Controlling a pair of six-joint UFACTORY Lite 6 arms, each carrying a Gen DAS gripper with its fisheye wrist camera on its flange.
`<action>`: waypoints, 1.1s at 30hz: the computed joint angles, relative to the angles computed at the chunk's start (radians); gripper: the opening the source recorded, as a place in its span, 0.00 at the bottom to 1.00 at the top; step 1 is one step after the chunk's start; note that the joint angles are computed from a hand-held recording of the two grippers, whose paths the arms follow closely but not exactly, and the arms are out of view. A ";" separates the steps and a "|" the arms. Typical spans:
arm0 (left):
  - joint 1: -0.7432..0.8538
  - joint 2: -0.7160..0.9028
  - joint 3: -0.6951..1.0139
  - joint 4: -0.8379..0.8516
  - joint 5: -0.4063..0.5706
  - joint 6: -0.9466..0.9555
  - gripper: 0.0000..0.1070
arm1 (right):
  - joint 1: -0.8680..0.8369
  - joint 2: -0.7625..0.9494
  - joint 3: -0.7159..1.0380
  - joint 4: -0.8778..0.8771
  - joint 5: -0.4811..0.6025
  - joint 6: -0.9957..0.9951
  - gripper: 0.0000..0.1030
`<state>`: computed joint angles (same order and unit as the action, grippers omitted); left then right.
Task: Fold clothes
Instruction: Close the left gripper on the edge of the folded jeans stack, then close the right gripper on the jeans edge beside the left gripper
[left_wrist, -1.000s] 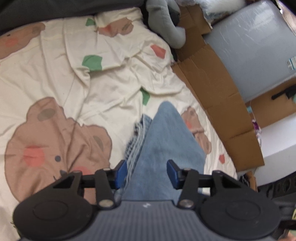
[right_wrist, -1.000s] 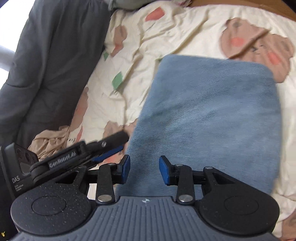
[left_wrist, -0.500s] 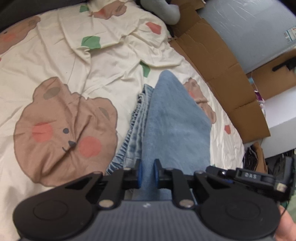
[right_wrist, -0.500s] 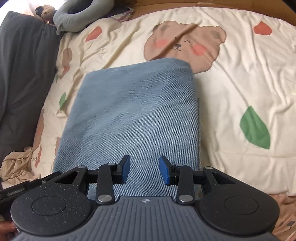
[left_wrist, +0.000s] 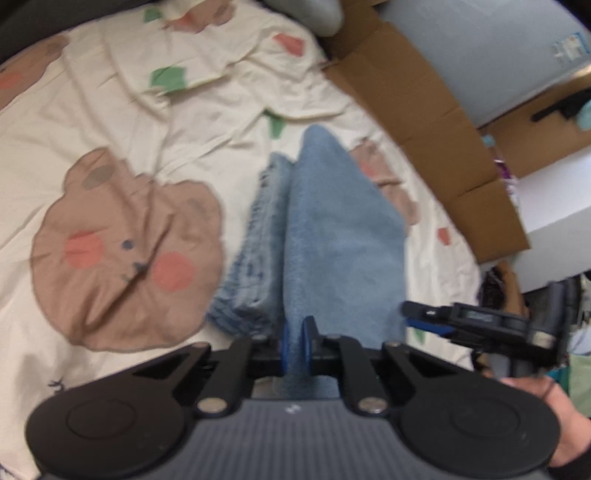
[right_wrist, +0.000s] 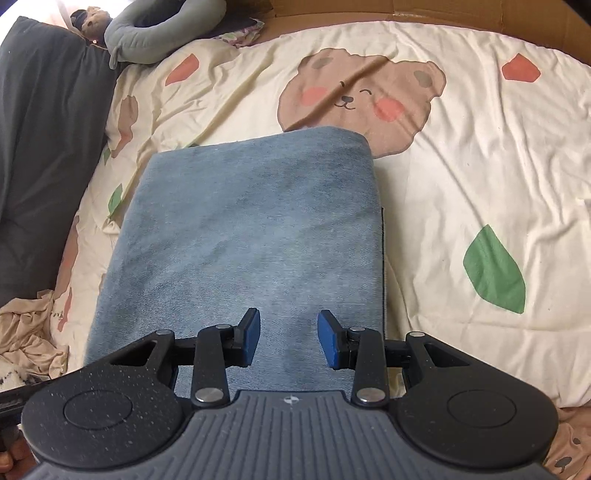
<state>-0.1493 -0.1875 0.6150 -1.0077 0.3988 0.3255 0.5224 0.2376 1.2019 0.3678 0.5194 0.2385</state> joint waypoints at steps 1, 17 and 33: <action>0.000 0.007 -0.010 -0.002 -0.011 0.010 0.07 | -0.002 -0.002 -0.005 -0.004 -0.001 0.001 0.38; 0.014 0.097 -0.026 -0.268 -0.001 0.276 0.22 | 0.039 -0.205 -0.287 0.026 -0.078 0.005 0.39; 0.094 0.105 -0.051 -0.380 0.085 0.432 0.22 | 0.141 -0.424 -0.496 0.122 -0.082 0.137 0.39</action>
<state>-0.0556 -0.0822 0.5637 -1.3874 0.4840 0.7577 0.6634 -0.1861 0.7061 0.4902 0.4370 0.3750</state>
